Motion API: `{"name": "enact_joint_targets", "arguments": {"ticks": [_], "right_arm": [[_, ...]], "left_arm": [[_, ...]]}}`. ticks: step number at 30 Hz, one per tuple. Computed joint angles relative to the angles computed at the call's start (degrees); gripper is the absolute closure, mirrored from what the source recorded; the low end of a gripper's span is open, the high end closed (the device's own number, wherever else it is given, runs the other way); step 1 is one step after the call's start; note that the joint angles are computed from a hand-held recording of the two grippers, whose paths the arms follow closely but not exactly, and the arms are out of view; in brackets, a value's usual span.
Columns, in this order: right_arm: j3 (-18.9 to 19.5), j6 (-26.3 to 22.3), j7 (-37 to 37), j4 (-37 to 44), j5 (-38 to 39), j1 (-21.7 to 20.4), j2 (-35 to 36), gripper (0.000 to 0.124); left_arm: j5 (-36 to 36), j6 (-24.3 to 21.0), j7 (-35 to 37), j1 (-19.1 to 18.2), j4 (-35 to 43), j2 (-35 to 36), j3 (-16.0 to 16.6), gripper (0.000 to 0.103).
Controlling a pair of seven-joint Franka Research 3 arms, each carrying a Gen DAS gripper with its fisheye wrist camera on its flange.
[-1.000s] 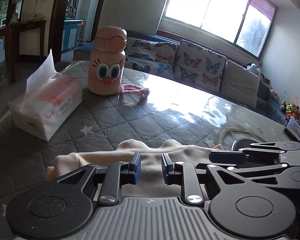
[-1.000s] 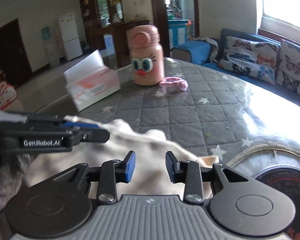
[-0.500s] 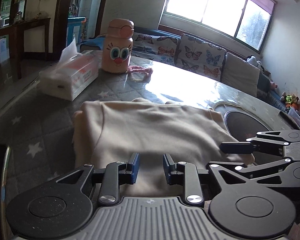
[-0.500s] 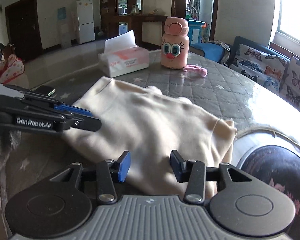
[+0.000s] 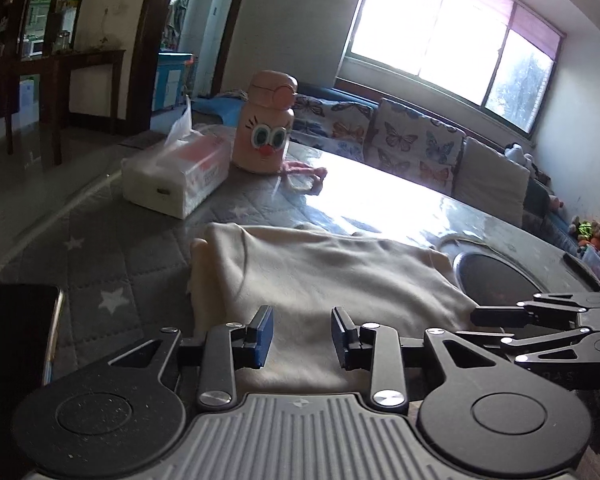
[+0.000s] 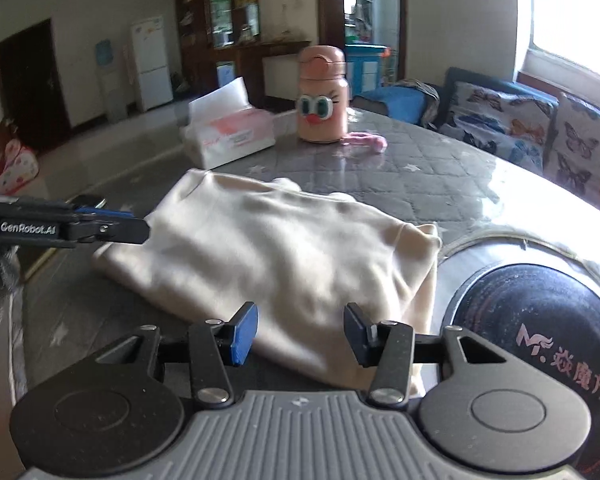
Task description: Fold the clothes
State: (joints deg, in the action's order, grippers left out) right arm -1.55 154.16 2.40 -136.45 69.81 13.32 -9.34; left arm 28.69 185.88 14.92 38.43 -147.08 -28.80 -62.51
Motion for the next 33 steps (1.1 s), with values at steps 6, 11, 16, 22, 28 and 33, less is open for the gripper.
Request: {"name": "enact_joint_targets", "arguments": {"ticks": [6,11,16,22,28,33], "right_arm": [[-0.13,-0.98,2.36,0.7,-1.59,-1.05,1.0,0.075],[-0.39,-1.49,1.63,-0.84,-0.79,-0.92,-0.95,0.061],[-0.84,-0.49,0.31,-3.03,1.36,-0.32,-3.22,0.046],[-1.58,-0.23,-0.3,-5.82,1.68,-0.12,-6.06,0.035],[-2.56,-0.41,-0.39,-8.56,1.31,0.09,-8.53,0.025],[-2.95,1.84,-3.2,-11.31,2.94,0.82,-10.83,0.021]], "left_arm": [[1.57,-3.08,-2.21,-1.28,-0.67,1.8,1.7,0.067],[3.21,-3.75,-4.53,-4.85,-1.37,0.46,4.28,0.055],[5.53,-6.72,-6.92,-8.39,-1.06,-0.48,6.03,0.039],[8.73,-11.26,-9.9,-12.94,-0.67,-1.2,7.78,0.013],[12.04,-13.91,-13.52,-16.62,-0.56,-2.15,8.9,0.0],[14.54,-17.0,-16.07,-19.7,0.2,-1.63,9.89,0.0]]}}
